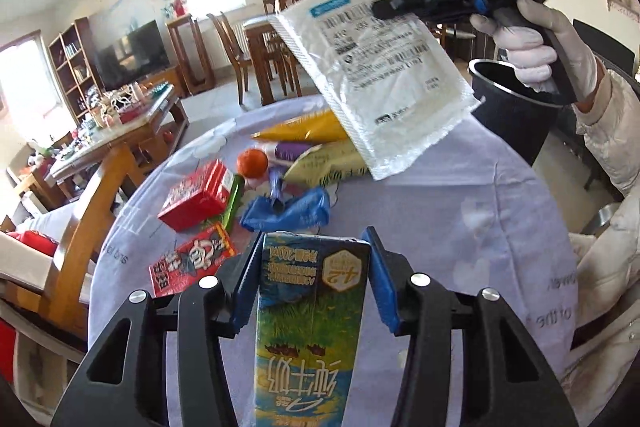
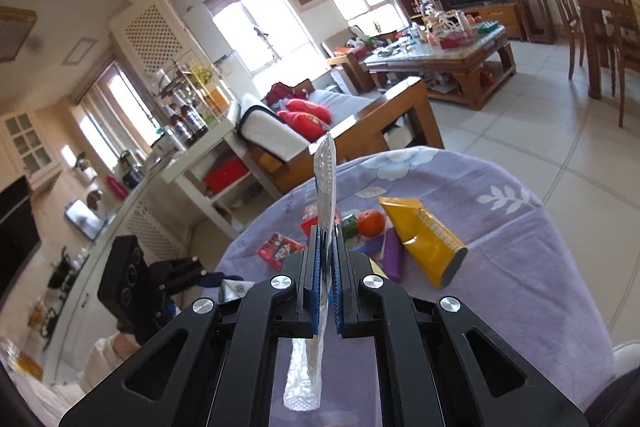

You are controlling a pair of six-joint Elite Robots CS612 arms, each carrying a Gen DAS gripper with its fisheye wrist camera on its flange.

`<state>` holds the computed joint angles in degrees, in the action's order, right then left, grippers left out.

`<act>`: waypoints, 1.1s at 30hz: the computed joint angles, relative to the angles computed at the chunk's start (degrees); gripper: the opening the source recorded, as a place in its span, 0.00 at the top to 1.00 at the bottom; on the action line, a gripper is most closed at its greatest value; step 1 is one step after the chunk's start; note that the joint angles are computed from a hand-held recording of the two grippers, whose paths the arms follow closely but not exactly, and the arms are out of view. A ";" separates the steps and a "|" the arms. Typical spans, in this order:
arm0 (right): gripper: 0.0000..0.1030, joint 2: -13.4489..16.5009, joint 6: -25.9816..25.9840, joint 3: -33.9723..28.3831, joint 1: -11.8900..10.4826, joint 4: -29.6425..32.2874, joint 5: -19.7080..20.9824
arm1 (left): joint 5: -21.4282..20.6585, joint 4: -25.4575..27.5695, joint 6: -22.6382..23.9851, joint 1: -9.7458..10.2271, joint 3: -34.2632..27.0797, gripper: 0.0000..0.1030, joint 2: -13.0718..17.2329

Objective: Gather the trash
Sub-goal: 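Carry the carton and bag with both tools over the black bin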

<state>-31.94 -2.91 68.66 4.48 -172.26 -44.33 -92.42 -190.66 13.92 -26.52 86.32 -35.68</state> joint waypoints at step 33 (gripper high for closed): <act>0.94 -10.05 0.80 28.44 -20.36 -17.01 -29.74 | -27.34 16.32 -5.12 -12.74 -56.83 0.53 26.62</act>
